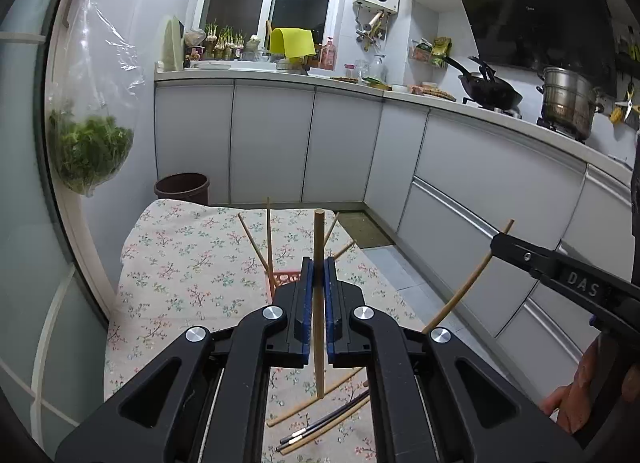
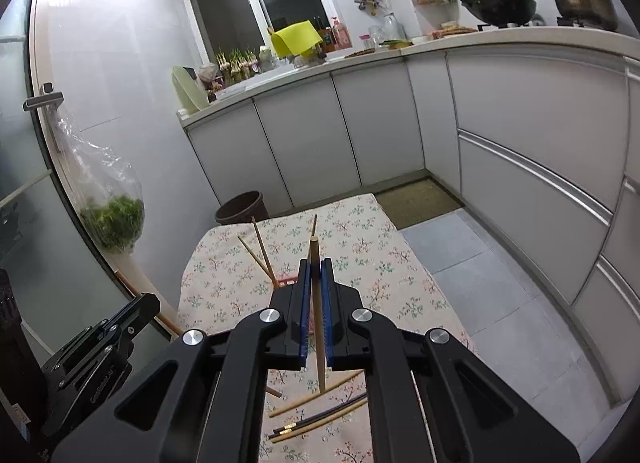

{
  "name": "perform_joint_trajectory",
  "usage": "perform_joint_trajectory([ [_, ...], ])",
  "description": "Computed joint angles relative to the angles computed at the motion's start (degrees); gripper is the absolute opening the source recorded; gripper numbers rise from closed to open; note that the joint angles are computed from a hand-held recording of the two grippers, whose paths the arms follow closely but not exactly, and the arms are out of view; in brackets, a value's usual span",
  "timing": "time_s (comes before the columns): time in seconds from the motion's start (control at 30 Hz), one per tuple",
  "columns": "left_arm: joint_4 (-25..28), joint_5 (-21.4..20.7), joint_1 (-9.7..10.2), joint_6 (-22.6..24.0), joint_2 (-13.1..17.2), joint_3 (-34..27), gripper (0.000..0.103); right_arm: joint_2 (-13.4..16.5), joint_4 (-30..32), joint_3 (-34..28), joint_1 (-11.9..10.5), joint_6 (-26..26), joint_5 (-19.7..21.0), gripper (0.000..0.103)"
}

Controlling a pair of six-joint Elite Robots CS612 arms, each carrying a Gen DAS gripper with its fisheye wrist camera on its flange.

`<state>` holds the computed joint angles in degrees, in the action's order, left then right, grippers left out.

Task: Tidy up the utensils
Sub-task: 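Carry both held chopsticks over the pink cup and open both grippers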

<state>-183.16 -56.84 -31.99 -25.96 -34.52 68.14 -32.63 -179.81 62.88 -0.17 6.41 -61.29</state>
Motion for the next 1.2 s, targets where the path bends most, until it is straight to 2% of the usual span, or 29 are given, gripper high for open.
perform_joint_trajectory([
  [0.2, -0.39, -0.34, 1.16, 2.02, 0.72, -3.31, 0.004, 1.08, -2.58, -3.42, 0.37, 1.26, 0.10, 0.005],
  [0.37, 0.87, 1.35, 2.07, 4.95, 3.12, -9.25, 0.004, 2.71, -2.24, -7.37, 0.82, 1.57, -0.36, 0.005],
  [0.5, 3.55, 2.70, 2.97, 7.46, 6.92, -16.75, 0.004, 5.03, -0.34, -11.75, 1.23, 1.91, -0.41, 0.006],
  [0.67, 8.91, 3.57, 4.17, 7.58, 12.06, -25.67, 0.004, 7.88, 2.36, -16.80, 1.79, 1.81, -0.34, 0.005],
  [0.77, 13.15, 2.56, 5.07, 5.78, 14.93, -30.20, 0.005, 9.97, 4.38, -20.55, 2.17, 2.09, -0.25, 0.006],
  [0.83, 15.87, -0.55, 5.82, 3.51, 16.26, -31.80, 0.006, 11.56, 5.80, -23.48, 2.42, 2.59, 0.27, 0.006],
  [0.9, 16.82, -1.10, 6.09, 1.50, 16.13, -30.94, 0.014, 12.98, 6.66, -26.11, 2.71, 2.89, 0.72, 0.006],
  [0.93, 15.56, -1.20, 6.19, 0.72, 15.70, -29.73, 0.019, 13.57, 6.93, -27.24, 2.90, 2.81, 0.68, 0.006],
  [0.97, 12.42, -1.36, 6.21, 0.34, 14.94, -27.73, 0.027, 14.16, 7.01, -28.31, 3.06, 2.80, 0.71, 0.006],
  [1.0, 9.19, -0.11, 6.06, 0.34, 14.05, -25.62, 0.030, 14.83, 7.27, -29.56, 3.28, 2.71, 0.82, 0.006],
  [1.07, 3.41, 3.19, 5.66, 0.96, 12.34, -21.93, 0.049, 16.00, 7.84, -31.69, 3.71, 2.37, 0.75, 0.005],
  [1.13, 0.67, 6.05, 5.43, 0.61, 11.06, -19.55, 0.057, 17.40, 8.74, -34.20, 4.16, 1.92, 0.42, 0.005],
  [1.2, -1.27, 7.54, 5.45, -0.70, 9.66, -16.89, 0.058, 19.41, 9.84, -37.68, 4.62, 1.50, 0.04, 0.005],
])
